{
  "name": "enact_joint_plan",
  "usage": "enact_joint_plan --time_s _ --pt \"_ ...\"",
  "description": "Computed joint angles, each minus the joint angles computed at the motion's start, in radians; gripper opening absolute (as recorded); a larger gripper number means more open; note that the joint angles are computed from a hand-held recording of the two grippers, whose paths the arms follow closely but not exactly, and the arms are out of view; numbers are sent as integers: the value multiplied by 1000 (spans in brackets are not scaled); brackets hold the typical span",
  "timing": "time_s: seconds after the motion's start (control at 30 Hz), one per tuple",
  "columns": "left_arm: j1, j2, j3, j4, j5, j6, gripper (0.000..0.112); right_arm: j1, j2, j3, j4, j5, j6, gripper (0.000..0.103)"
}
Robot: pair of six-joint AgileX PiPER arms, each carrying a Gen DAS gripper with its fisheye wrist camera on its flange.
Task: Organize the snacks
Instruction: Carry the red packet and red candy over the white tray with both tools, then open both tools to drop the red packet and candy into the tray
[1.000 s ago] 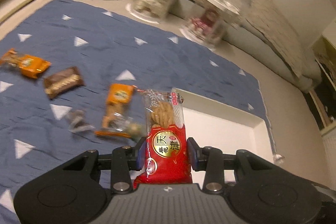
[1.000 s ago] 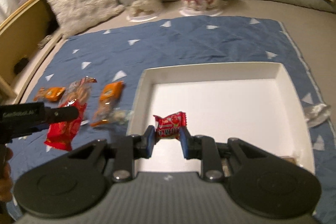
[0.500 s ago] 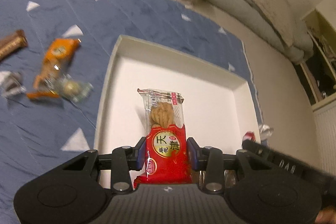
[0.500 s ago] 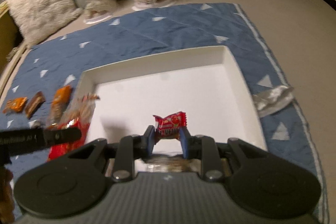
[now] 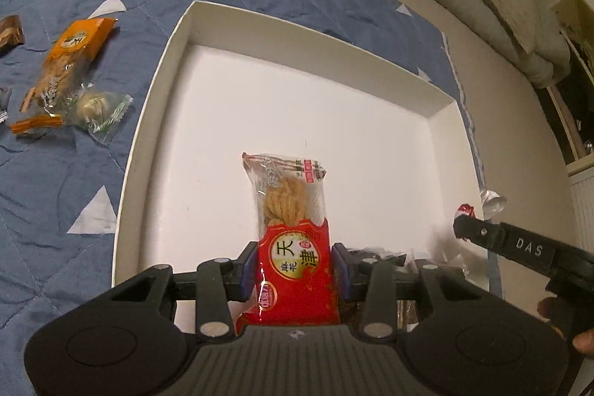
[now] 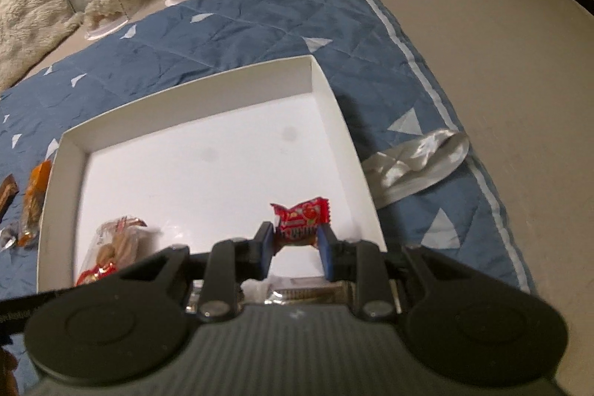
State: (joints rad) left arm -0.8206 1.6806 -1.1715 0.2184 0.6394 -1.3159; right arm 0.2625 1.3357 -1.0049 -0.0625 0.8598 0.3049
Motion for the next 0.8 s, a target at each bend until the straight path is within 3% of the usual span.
enact_joint_plan --time_s 0.2,0.27,0.33,0.4,0.57,0.8 --pt "12 3 1 -49 2 47 48 19 10 8 -41 -20 41 38" --pt "11 7 -9 -50 23 52 59 25 14 7 -56 -22 52 40" --pt "11 12 -20 -50 41 64 64 25 22 1 -71 -13 62 50" --pt "10 11 -24 -52 50 71 68 26 23 -2 -81 -2 71 51" --pt "-3 -1 -30 -47 60 77 98 21 5 0 -72 14 53 58" --pt "-37 -30 -34 -21 95 65 101 34 -47 15 -78 41 56 70"
